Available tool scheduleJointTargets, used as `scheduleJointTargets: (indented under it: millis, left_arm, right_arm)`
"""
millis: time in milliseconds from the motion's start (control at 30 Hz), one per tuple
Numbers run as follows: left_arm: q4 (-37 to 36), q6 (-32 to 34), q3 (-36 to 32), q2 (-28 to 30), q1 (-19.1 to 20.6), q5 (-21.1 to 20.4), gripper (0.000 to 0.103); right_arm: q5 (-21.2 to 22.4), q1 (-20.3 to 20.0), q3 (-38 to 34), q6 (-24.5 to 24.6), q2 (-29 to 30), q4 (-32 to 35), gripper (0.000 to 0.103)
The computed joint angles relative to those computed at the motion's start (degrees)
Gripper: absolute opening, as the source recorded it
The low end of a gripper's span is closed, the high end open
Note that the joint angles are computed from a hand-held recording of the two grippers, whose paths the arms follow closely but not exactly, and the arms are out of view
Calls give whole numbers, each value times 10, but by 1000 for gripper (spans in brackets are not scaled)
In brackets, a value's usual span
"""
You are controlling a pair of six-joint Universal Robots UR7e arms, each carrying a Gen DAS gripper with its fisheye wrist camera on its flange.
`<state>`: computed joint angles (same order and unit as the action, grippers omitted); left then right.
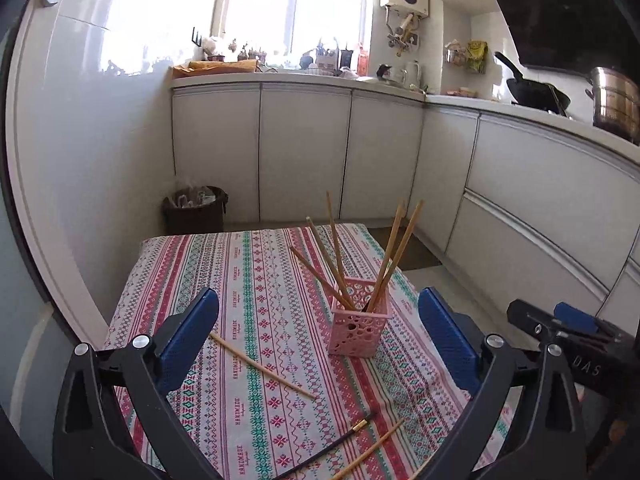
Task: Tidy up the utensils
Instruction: 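Move the left tool to a short wooden stick and close on it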
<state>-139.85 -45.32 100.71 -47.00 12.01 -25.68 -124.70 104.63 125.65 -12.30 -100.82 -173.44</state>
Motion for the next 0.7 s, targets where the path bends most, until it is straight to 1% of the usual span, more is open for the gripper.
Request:
scheduleJointTargets:
  millis: [167, 267, 333, 433, 500, 600, 667, 700]
  left_arm:
    - [73, 29, 1, -6, 10, -60, 96]
    - [108, 74, 3, -8, 19, -99, 96]
    - [142, 118, 4, -7, 24, -107, 96]
    - [204, 200, 2, -6, 32, -102, 96]
    - [244, 230, -6, -7, 43, -100, 96]
    - [273, 278, -22, -2, 64, -105, 94]
    - [287, 330, -37, 9, 78, -130, 93]
    - [299, 353, -47, 18, 84, -140, 90]
  right_arm:
    - [-11, -13, 5, 25, -16, 45, 96]
    - [-19, -16, 5, 35, -20, 68, 96]
    - [-27, -17, 5, 38, -22, 84, 96]
    - [-26, -25, 3, 47, -26, 109, 96]
    - [-16, -34, -2, 59, -27, 140, 96]
    - [4, -44, -9, 81, -30, 171, 96]
    - [6, -42, -9, 83, -28, 171, 96]
    - [7, -41, -10, 81, -27, 169, 96]
